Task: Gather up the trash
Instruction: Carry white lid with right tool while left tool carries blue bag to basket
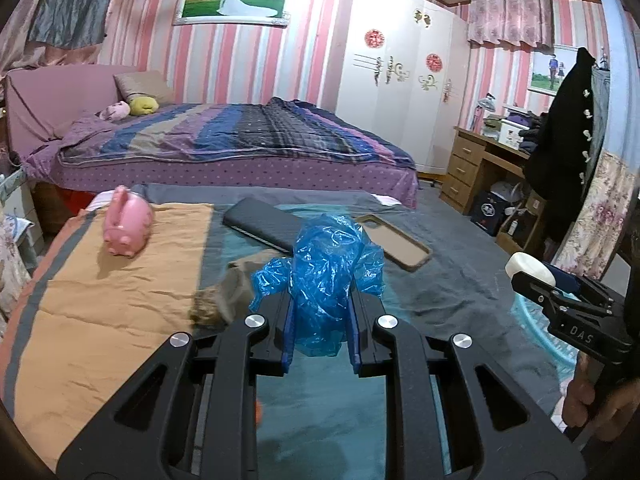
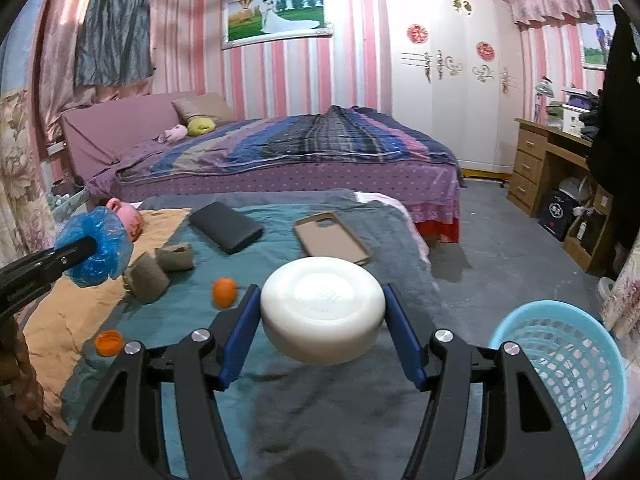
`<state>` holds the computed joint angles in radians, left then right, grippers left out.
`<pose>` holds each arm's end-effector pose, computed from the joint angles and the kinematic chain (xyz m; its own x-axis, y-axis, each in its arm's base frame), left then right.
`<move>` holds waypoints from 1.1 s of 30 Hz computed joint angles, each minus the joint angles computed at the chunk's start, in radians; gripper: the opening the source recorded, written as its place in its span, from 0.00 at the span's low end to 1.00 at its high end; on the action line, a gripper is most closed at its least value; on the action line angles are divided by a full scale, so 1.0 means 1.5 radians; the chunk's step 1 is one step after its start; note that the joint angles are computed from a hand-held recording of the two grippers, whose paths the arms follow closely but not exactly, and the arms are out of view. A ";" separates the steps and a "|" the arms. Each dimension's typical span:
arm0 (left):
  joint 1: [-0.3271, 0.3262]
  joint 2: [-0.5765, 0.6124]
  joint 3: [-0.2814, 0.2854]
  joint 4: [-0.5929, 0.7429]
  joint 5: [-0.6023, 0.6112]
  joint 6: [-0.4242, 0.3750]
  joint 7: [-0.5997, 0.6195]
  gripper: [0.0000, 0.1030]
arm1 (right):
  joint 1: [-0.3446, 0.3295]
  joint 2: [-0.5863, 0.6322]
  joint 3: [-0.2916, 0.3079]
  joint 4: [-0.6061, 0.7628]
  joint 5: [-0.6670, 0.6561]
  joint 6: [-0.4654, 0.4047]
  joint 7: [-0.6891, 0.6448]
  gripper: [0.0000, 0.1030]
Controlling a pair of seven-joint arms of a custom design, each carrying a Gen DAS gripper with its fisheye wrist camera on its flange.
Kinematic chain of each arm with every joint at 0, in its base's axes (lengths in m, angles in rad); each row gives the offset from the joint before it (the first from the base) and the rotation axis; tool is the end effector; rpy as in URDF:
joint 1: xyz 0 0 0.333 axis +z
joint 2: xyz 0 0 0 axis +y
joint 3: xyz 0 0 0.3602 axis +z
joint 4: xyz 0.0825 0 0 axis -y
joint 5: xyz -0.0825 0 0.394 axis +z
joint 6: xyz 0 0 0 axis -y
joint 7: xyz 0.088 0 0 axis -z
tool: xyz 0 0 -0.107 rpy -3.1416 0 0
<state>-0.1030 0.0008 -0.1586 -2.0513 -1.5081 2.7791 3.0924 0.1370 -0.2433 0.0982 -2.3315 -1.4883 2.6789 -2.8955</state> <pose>0.5793 -0.1093 0.5256 -0.5493 -0.8210 0.1557 -0.4577 0.1397 -0.8781 0.4740 0.1483 0.5134 -0.3227 -0.9457 -0.0385 -0.4292 0.1824 -0.8846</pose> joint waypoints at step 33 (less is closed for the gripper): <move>-0.155 0.024 -0.086 -0.001 -0.001 -0.106 0.023 0.19 | -0.157 -0.240 -0.021 -0.226 0.070 -0.057 -0.004 0.60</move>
<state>-0.3356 0.0367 -0.2883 -2.0521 -1.5102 2.6207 3.1275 -0.0979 -0.6029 0.0673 -2.6701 -1.3829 2.5930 -2.9010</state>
